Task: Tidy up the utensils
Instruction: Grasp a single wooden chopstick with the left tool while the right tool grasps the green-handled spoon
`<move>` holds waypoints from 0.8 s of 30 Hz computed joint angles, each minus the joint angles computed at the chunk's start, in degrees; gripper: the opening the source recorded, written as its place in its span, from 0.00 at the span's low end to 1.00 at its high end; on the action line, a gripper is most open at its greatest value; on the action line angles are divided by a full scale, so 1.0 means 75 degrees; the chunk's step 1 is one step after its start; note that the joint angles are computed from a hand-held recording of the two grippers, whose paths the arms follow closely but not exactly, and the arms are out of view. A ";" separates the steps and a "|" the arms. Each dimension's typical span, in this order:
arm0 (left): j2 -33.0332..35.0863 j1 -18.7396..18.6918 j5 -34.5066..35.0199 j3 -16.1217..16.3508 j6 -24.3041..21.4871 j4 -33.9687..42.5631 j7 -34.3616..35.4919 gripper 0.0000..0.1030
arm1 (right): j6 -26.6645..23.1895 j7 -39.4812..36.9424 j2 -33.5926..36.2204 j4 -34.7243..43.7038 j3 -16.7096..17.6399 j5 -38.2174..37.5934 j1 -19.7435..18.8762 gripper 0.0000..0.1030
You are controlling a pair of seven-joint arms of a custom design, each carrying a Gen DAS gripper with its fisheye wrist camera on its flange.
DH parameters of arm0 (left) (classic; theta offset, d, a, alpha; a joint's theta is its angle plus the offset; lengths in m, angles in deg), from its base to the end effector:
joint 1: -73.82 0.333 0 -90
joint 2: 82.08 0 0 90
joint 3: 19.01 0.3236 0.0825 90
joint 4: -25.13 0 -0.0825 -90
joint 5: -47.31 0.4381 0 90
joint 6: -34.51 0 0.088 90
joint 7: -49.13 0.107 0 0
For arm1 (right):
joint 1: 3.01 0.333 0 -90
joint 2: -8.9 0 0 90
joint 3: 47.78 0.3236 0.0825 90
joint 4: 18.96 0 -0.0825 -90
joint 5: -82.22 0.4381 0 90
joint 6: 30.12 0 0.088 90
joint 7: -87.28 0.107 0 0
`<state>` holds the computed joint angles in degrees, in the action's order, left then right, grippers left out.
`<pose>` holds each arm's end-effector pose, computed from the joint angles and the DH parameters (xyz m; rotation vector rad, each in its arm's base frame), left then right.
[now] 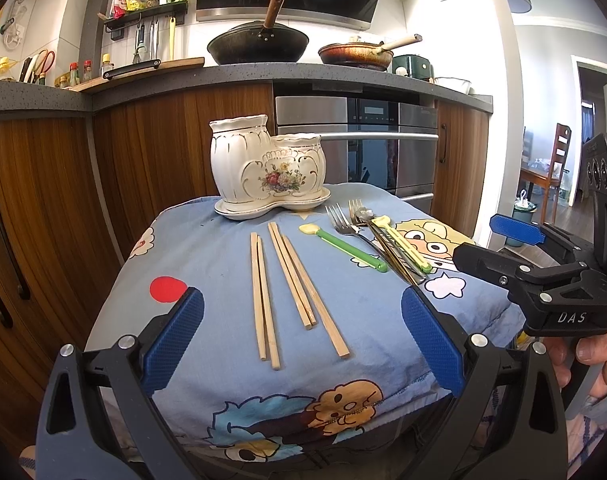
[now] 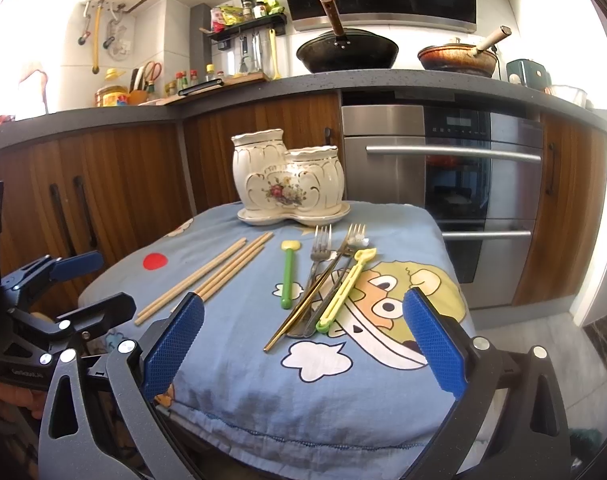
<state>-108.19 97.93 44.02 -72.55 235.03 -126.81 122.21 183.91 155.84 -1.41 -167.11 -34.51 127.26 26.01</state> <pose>0.4221 -0.2469 0.4400 -1.2581 1.7630 -1.1187 0.4128 0.2515 0.4321 -1.5236 1.2866 -0.7768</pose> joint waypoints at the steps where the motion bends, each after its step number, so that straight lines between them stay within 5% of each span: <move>1: 0.0013 -0.0013 -0.0003 0.0018 -0.0022 0.0004 -0.0005 0.95 | 0.0000 -0.0006 0.0006 0.0004 0.0007 0.0024 0.0003 0.96; 9: 0.0011 0.0305 0.0207 -0.0043 -0.0613 0.0198 -0.0351 0.95 | -0.0261 -0.0414 0.0032 0.0274 0.0105 0.1032 -0.0047 0.96; 15: 0.0571 0.0016 0.0980 0.0787 -0.1219 0.0546 -0.0729 0.92 | -0.0800 -0.0163 -0.0090 0.0309 -0.0001 0.1192 -0.0072 0.96; 24: 0.1713 -0.0171 0.2224 0.1467 -0.2450 0.1622 -0.0859 0.61 | -0.1294 -0.0788 -0.0069 0.0586 0.0265 0.2078 -0.0349 0.96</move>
